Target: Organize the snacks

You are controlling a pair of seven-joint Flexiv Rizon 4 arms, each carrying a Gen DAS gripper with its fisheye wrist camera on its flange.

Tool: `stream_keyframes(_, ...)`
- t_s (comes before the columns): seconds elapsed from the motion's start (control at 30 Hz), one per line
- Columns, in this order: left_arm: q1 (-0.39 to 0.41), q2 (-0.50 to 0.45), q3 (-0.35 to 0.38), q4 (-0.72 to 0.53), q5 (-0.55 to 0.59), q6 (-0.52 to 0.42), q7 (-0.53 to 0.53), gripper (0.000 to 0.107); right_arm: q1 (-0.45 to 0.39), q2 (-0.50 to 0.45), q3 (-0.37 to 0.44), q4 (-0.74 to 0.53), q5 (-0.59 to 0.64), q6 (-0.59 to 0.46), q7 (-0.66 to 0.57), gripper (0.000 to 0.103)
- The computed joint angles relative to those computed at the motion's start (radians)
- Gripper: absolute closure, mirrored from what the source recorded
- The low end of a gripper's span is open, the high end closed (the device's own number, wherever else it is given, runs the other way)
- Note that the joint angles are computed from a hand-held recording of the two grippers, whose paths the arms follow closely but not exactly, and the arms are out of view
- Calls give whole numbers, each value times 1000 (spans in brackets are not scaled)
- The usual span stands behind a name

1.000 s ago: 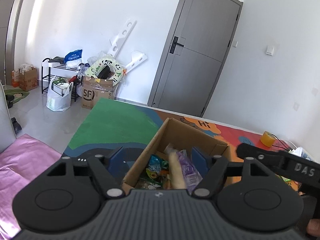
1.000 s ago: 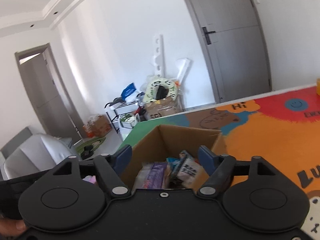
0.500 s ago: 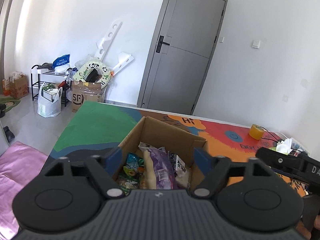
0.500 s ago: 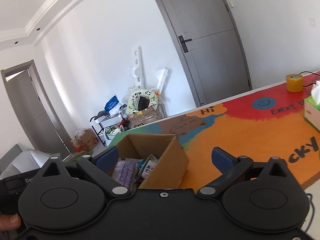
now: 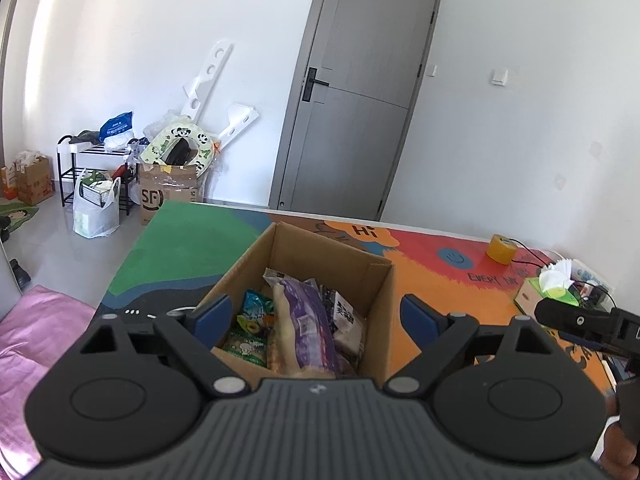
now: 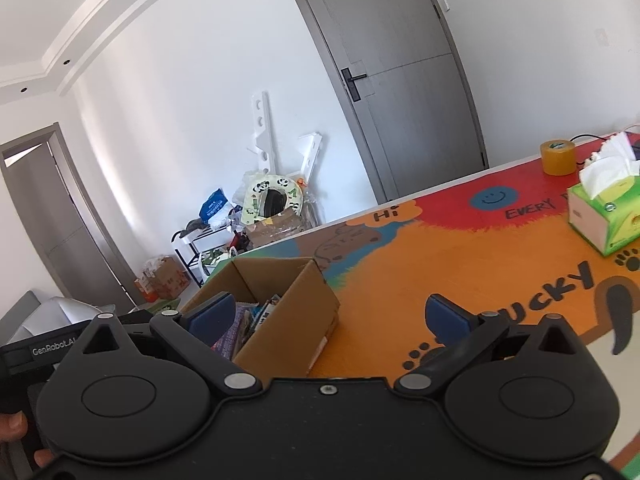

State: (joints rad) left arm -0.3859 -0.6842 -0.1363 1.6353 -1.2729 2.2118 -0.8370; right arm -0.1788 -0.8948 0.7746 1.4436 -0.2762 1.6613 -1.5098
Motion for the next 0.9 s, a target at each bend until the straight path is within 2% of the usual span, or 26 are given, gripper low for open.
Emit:
stream_keyframes(0.13, -14, 22, 0, 18, -32, -15, 42, 17, -36, 17, 21, 31, -4, -11, -23, 0)
stream_keyframes(0.33, -22, 38, -32, 26, -88, 14, 113, 17, -40, 74, -20, 90, 10, -6, -47, 0)
stream_keyframes(0.47, -21, 52, -80, 18, -168, 47, 218, 17, -59, 104, -18, 134, 8, 2, -70, 0)
stream_keyframes(0.67, -19, 86, -115, 56, -175, 76, 250, 17, -83, 144, -11, 191, 4, 19, -78, 0)
stream_keyframes(0.83, -39, 130, -98, 135, -138, 78, 213, 15, -124, 164, 22, 232, -26, 15, -91, 0)
stream_keyframes(0.9, -45, 142, -92, 159, -126, 81, 187, 14, -115, 187, -1, 255, -22, 47, -86, 0)
